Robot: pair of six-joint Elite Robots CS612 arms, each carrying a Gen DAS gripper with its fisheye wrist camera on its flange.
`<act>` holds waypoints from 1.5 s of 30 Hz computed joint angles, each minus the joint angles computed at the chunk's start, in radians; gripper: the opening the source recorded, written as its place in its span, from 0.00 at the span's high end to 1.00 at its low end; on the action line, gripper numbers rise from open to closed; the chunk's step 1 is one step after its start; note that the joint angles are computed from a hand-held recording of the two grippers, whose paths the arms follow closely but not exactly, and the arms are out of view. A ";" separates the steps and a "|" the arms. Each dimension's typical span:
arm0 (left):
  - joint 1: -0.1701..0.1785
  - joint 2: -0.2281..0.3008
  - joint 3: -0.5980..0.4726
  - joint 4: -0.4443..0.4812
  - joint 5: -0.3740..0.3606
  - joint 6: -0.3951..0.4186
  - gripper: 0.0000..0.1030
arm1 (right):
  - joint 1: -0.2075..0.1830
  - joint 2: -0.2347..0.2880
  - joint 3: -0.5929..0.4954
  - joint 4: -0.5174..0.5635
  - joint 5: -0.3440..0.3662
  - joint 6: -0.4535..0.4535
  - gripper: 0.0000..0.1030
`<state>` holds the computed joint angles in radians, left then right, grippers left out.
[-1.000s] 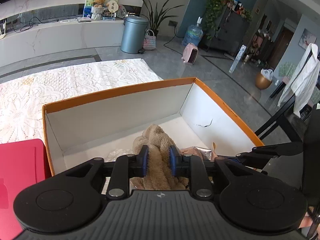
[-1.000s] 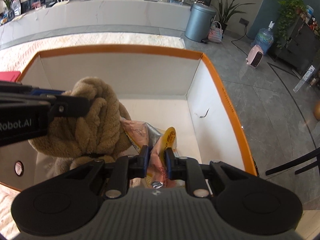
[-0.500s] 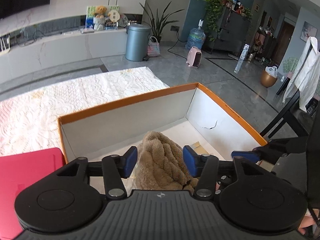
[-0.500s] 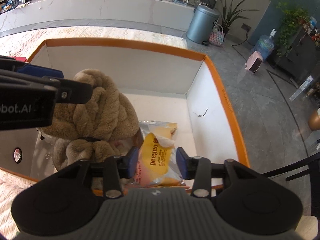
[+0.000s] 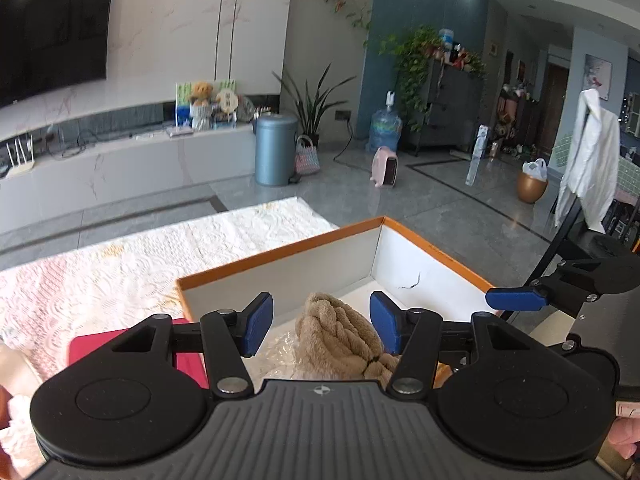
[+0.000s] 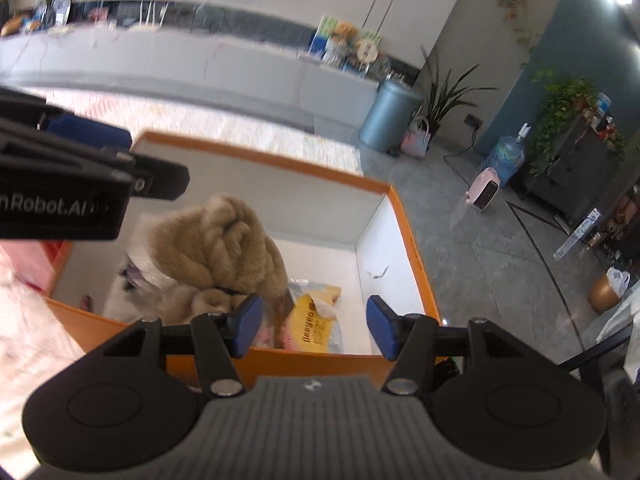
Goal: Organize soft objects
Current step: 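Open both tools to release the towel and snack bag in the box, then move both tools back to the table and grasp the white tissue with right tool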
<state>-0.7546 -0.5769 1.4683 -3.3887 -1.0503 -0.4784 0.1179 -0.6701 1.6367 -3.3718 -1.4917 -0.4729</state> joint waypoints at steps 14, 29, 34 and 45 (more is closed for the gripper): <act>-0.053 -0.097 0.243 -0.065 0.135 -0.080 0.37 | 0.022 -0.046 0.170 -0.160 0.182 0.243 0.34; -0.080 -0.192 0.486 0.103 0.217 -0.516 0.39 | 0.094 -0.023 0.200 -0.136 0.309 0.207 0.34; -0.074 -0.213 0.533 0.137 0.230 -0.606 0.39 | 0.123 -0.016 0.185 -0.101 0.343 0.133 0.34; -0.036 -0.220 0.578 0.101 0.176 -0.616 0.39 | 0.185 0.015 0.096 -0.010 0.368 -0.064 0.34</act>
<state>-0.7907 -0.7965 2.0459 -3.2878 -0.8740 -1.0940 0.3033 -0.6552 1.7323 -3.3818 -1.1233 -0.5367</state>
